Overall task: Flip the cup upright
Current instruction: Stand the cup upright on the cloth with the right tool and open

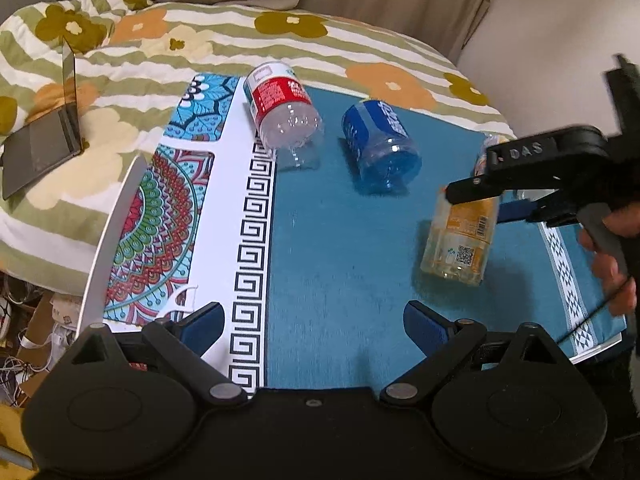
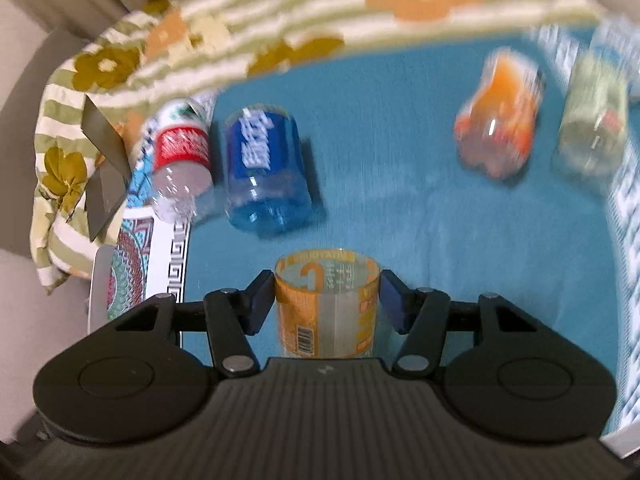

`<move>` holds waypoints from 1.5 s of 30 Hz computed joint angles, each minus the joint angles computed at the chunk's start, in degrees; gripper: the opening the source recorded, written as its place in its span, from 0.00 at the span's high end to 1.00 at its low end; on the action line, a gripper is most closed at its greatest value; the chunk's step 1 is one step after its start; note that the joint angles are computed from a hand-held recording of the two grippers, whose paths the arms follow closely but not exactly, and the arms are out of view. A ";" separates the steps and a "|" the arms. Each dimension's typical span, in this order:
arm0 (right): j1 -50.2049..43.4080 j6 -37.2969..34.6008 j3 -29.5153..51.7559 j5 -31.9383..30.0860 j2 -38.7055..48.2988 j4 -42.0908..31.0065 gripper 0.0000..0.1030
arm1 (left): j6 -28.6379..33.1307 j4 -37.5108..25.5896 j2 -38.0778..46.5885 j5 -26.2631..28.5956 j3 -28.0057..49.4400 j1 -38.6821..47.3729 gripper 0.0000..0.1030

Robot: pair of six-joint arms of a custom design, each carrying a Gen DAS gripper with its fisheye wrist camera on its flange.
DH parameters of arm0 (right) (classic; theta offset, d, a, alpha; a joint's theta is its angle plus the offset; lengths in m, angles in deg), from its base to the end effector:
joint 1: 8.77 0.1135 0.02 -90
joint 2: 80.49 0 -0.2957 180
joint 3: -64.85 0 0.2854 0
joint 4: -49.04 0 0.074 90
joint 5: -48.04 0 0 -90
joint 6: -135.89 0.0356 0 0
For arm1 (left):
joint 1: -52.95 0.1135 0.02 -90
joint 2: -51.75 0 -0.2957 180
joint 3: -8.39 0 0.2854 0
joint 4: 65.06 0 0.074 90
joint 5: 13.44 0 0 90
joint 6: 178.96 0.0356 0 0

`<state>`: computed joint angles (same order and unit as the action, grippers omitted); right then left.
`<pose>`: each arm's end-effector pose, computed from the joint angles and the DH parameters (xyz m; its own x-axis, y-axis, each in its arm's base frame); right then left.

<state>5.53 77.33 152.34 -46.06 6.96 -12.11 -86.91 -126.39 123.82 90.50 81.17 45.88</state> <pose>0.3338 0.0877 0.3132 -0.8698 0.3152 -0.3795 0.2038 0.9302 0.3054 0.2645 -0.0414 0.3038 -0.8557 0.1411 -0.4978 0.2675 0.9442 -0.1922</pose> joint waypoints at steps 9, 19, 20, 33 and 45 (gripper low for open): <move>12.97 -1.40 -21.81 27.39 -15.09 21.74 0.30 | 0.27 0.98 -0.99 -0.81 -1.40 -0.17 0.05; 18.04 -7.58 -38.05 38.55 -21.12 41.50 0.30 | 1.92 4.59 -3.14 -4.74 -4.61 -3.75 0.05; 18.29 -7.44 -38.98 38.71 -21.31 42.25 0.29 | 2.17 4.56 -3.17 -5.11 -4.77 -4.20 0.05; 20.04 -6.39 -41.29 39.68 -24.12 42.09 0.28 | 2.47 4.74 -4.81 -7.46 -6.10 -6.78 0.05; 18.85 -6.09 -39.13 38.26 -24.48 37.93 0.00 | 1.68 4.89 -6.22 -9.97 -6.11 -8.81 0.05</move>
